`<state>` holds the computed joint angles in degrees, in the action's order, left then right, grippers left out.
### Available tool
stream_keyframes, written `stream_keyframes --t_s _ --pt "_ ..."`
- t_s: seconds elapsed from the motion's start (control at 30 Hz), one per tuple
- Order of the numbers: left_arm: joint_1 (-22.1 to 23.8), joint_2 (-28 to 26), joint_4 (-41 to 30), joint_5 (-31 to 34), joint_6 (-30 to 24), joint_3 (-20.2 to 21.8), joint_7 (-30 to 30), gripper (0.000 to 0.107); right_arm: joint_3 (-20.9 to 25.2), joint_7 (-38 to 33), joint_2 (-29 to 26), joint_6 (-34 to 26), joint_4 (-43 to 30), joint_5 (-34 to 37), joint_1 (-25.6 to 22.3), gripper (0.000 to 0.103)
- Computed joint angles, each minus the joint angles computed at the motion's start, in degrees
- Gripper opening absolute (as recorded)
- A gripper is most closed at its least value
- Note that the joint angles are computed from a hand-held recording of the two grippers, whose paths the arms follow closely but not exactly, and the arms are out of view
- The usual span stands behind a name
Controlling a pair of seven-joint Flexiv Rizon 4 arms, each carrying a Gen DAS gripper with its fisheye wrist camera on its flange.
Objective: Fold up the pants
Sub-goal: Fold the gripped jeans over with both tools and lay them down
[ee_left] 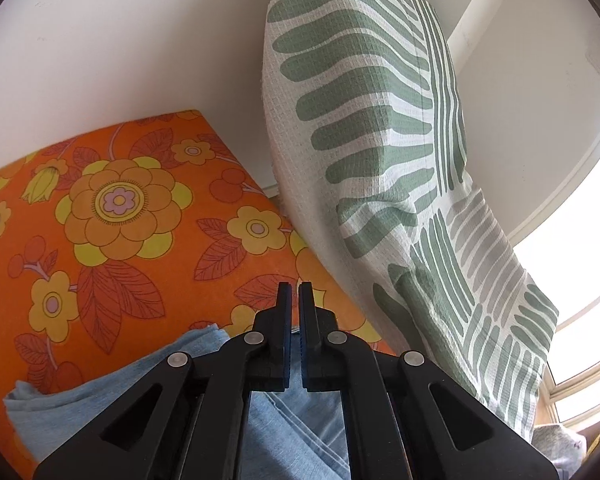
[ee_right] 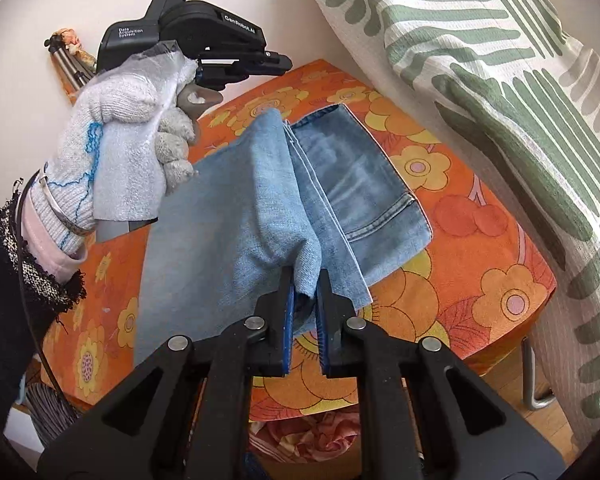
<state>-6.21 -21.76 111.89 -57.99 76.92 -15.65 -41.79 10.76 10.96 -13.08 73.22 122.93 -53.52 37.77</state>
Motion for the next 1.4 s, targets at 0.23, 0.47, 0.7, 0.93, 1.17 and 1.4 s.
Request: stream_keyframes --t_s 0.23,0.47,0.7,0.93,1.17,1.4 --pt "1.92 2.26 1.32 6.27 -3.59 3.33 1.42 0.012 -0.03 -0.14 -0.52 1.65 1.58 0.96 -0.05 0.009" --pt "3.42 6.33 7.83 2.43 -7.26 5.65 10.24 0.012 -2.08 3.25 -0.97 5.09 2.73 -0.56 0.13 0.009" --pt "1.21 5.96 9.88 -5.18 -6.38 5.16 15.7 0.012 -3.09 9.41 0.43 2.88 3.15 -6.5 0.13 0.008" --pt "-2.93 2.89 7.87 -8.74 0.65 3.23 20.9 0.012 0.07 11.02 2.12 -2.06 3.95 -6.2 -2.61 0.008" --pt "-2.87 -1.15 5.59 -15.09 7.41 -2.63 30.42 0.012 3.08 1.23 1.41 -8.7 2.66 5.37 -1.85 0.018" --pt "-3.38 -1.29 4.2 -15.22 2.73 -1.06 29.41 0.012 -0.15 13.2 5.41 -4.63 3.57 -13.52 -4.07 0.023"
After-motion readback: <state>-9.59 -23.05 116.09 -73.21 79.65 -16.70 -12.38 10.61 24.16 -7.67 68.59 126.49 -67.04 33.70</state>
